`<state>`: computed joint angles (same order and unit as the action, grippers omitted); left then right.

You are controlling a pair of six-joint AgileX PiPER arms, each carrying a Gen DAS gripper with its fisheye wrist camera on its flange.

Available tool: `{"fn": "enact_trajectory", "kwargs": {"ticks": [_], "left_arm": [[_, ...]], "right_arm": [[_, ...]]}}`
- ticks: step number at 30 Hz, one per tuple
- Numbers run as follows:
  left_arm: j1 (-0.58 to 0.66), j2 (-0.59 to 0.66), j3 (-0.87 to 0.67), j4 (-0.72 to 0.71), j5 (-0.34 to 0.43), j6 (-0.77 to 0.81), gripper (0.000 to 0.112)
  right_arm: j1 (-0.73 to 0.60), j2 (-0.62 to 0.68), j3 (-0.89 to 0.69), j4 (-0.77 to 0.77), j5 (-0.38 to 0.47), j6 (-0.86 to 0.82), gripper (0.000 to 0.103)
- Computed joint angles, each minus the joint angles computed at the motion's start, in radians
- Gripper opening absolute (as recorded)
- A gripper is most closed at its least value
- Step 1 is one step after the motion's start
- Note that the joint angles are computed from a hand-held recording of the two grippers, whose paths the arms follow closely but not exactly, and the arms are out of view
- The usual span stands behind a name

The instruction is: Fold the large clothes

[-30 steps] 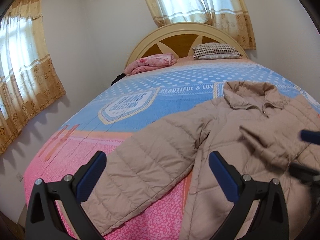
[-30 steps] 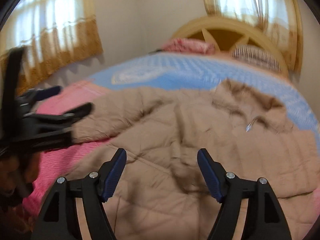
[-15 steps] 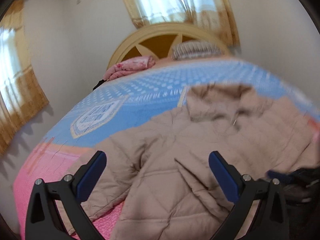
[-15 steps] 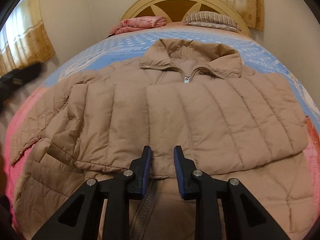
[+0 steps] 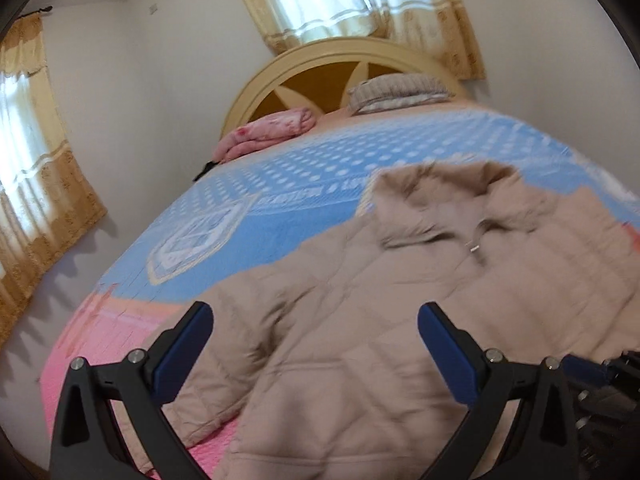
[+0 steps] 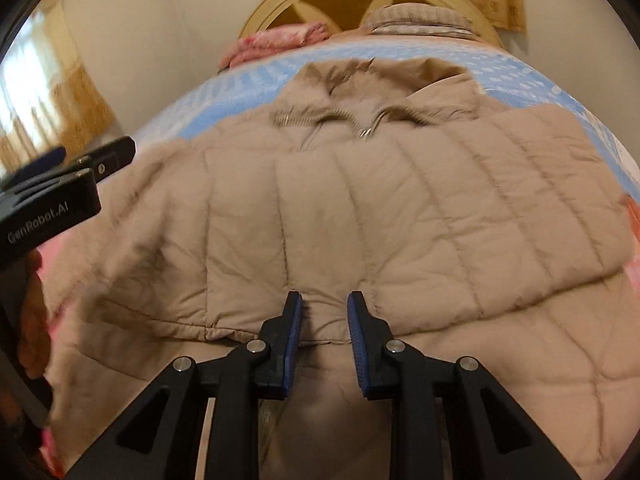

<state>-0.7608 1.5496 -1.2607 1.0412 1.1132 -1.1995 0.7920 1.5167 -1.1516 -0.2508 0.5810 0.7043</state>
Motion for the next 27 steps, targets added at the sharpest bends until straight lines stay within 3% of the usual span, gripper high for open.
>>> {"fn": "enact_trajectory", "kwargs": {"ticks": [3, 5, 9, 12, 14, 16, 18, 21, 27], "left_arm": [[0.022, 0.074, -0.052, -0.027, -0.061, 0.017, 0.103], [0.029, 0.142, -0.085, -0.021, -0.069, 0.017, 0.103], [0.058, 0.287, -0.150, -0.009, -0.060, 0.027, 0.103], [0.095, 0.300, -0.150, -0.061, -0.086, 0.043, 0.103], [0.119, 0.289, -0.124, -0.083, -0.119, 0.035, 0.103], [0.143, 0.277, -0.089, -0.113, -0.167, 0.027, 0.103], [0.164, 0.270, -0.058, -0.141, -0.225, 0.021, 0.103], [0.151, 0.278, -0.056, -0.131, -0.214, -0.004, 0.103], [0.158, 0.279, -0.051, -0.138, -0.226, -0.007, 0.103]], "right_arm": [[-0.057, -0.102, 0.005, -0.077, 0.041, 0.053, 0.024], [-0.162, -0.135, -0.019, -0.037, 0.047, 0.021, 0.024], [-0.311, -0.058, -0.086, -0.022, 0.002, -0.039, 0.024], [-0.384, 0.077, -0.154, 0.018, -0.052, -0.126, 0.024], [-0.411, 0.169, -0.207, -0.040, -0.033, -0.096, 0.024], [-0.463, 0.208, -0.210, 0.045, -0.036, -0.159, 0.024], [-0.503, 0.224, -0.175, 0.153, -0.083, -0.236, 0.024], [-0.487, 0.240, -0.160, 0.114, -0.099, -0.221, 0.024], [-0.545, 0.242, -0.118, 0.352, -0.162, -0.407, 0.024]]}}
